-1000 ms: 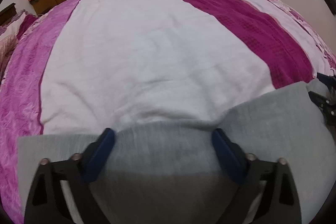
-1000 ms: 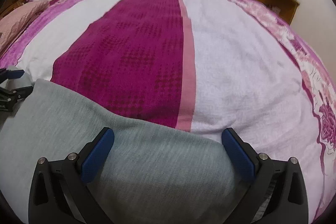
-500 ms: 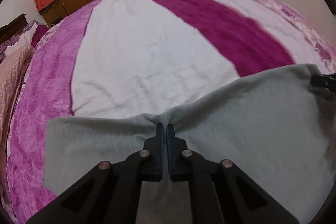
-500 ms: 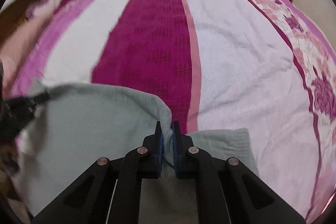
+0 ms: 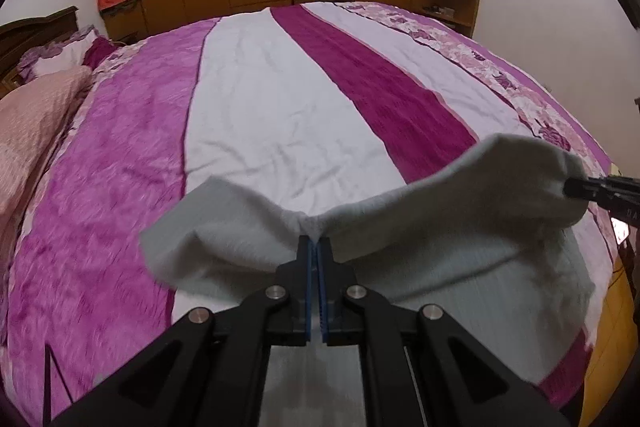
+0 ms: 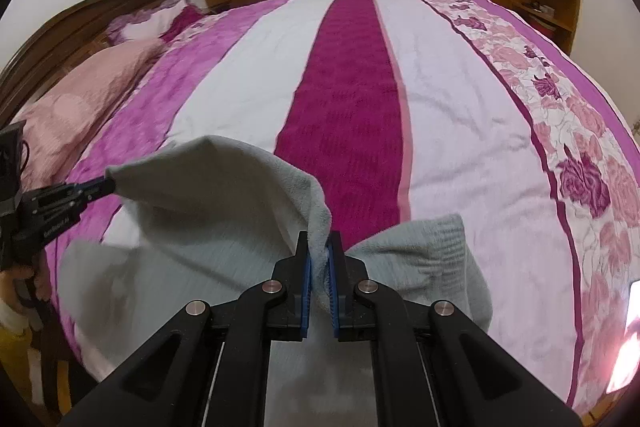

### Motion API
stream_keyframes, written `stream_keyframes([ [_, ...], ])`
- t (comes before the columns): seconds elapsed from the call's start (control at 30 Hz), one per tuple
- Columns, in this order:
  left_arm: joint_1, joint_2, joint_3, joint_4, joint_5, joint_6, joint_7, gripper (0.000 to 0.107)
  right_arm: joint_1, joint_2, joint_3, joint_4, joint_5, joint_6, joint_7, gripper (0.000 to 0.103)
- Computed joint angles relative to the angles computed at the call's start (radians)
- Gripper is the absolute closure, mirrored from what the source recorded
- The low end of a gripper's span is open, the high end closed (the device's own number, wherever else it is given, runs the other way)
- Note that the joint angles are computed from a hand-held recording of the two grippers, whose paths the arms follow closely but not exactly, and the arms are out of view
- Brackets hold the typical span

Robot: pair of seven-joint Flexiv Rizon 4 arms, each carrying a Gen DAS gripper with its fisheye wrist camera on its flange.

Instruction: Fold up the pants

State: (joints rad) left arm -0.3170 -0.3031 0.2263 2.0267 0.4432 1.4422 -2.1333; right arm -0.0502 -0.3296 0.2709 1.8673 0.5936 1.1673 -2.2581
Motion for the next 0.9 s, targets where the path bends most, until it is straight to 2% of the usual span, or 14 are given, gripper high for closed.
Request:
stream_keyframes([
  [0.1, -0.068, 0.060, 0.053, 0.048, 0.096, -0.003, -0.108, 0.104, -0.036, 0.055, 0.014, 0.051, 0.055, -0.028, -0.056, 0.102],
  [0.2, -0.097, 0.111, 0.057, 0.097, 0.191, -0.008, -0.227, 0.104, -0.057, 0.113, -0.006, 0.098, 0.123, -0.082, -0.102, 0.102],
  [0.3, -0.078, 0.145, 0.017, 0.168, 0.200, 0.010, -0.285, 0.104, -0.055, 0.155, -0.042, 0.143, 0.161, -0.136, -0.124, 0.102],
  [0.4, -0.069, 0.163, -0.014, 0.203, 0.235, -0.009, -0.346, 0.104, -0.035, 0.177, -0.076, 0.193, 0.184, -0.145, -0.146, 0.102],
  [0.53, -0.012, 0.156, -0.083, 0.266, 0.187, -0.001, -0.330, 0.103, -0.010, 0.157, -0.108, 0.241, 0.200, -0.122, -0.119, 0.100],
  [0.6, -0.009, 0.155, -0.093, 0.285, 0.202, -0.003, -0.364, 0.093, -0.025, 0.136, -0.117, 0.247, 0.252, -0.133, -0.094, 0.096],
  [0.67, -0.002, 0.155, -0.107, 0.308, 0.194, -0.006, -0.368, 0.073, -0.040, 0.120, -0.120, 0.249, 0.291, -0.137, -0.082, 0.091],
  [0.73, -0.001, 0.162, -0.109, 0.317, 0.203, -0.025, -0.381, 0.071, -0.054, 0.116, -0.120, 0.260, 0.321, -0.134, -0.078, 0.086],
  [0.8, 0.000, 0.178, -0.109, 0.318, 0.231, -0.041, -0.421, 0.070, -0.060, 0.124, -0.117, 0.278, 0.331, -0.117, -0.088, 0.085],
  [0.9, 0.025, 0.198, -0.119, 0.322, 0.247, -0.026, -0.471, 0.062, -0.063, 0.150, -0.118, 0.302, 0.339, -0.109, -0.097, 0.080],
])
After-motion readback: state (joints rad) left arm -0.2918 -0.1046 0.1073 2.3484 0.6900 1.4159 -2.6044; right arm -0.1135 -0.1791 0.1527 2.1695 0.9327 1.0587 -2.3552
